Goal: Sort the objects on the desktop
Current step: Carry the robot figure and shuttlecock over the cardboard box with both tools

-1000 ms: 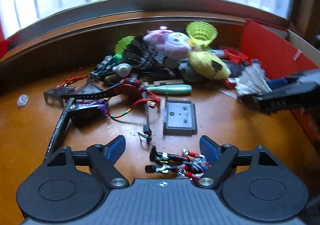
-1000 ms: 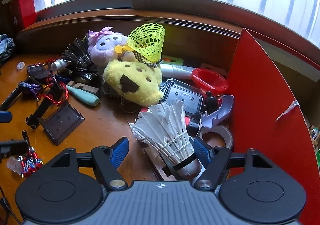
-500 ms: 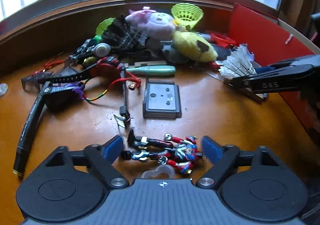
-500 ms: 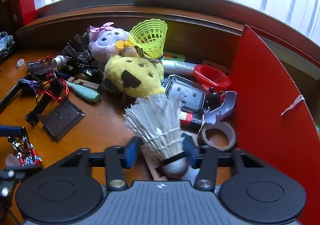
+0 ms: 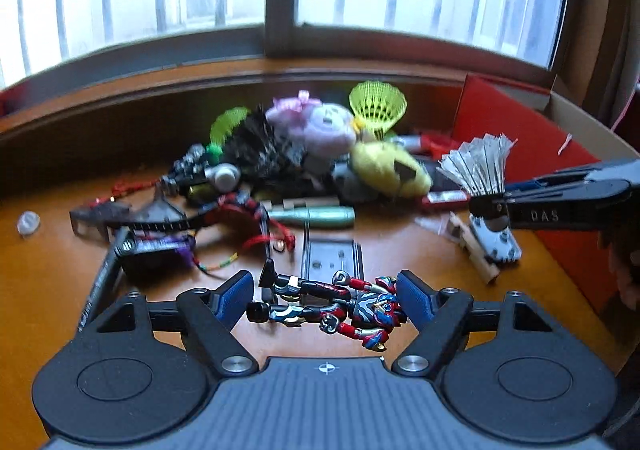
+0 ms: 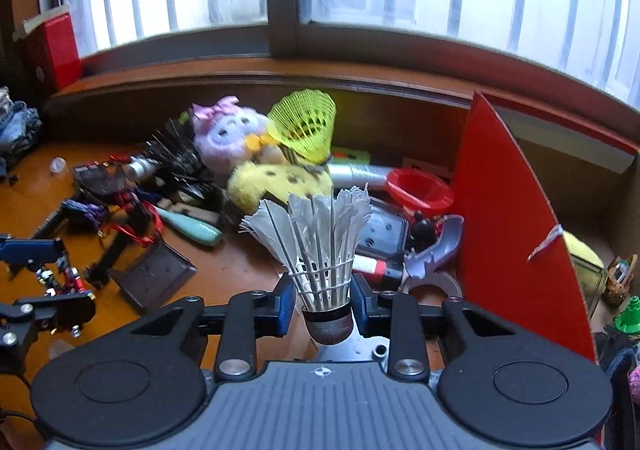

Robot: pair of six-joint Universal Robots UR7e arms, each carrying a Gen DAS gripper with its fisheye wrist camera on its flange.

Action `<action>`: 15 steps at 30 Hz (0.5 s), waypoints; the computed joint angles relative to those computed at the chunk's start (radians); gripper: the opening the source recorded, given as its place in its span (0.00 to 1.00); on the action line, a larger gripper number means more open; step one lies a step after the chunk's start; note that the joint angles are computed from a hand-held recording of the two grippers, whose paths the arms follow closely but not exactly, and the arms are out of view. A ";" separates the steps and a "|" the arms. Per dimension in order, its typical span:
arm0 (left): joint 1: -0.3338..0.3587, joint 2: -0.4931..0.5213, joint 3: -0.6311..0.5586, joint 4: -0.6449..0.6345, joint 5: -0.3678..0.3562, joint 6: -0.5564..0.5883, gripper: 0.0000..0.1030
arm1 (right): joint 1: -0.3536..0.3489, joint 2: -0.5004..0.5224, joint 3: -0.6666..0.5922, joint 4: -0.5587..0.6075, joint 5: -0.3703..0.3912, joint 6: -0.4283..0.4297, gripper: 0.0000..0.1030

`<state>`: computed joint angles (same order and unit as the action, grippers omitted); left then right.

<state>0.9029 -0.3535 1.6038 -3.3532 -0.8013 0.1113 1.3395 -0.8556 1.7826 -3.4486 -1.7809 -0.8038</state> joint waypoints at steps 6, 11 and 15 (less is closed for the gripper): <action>-0.005 0.001 -0.016 -0.009 -0.004 -0.004 0.75 | 0.012 -0.033 0.039 -0.011 0.036 -0.014 0.31; -0.018 0.012 -0.040 -0.033 -0.015 0.035 0.75 | 0.014 -0.067 0.077 -0.036 0.067 -0.024 0.31; -0.029 0.032 -0.075 -0.040 -0.032 0.077 0.75 | 0.009 -0.096 0.102 -0.057 0.085 -0.022 0.31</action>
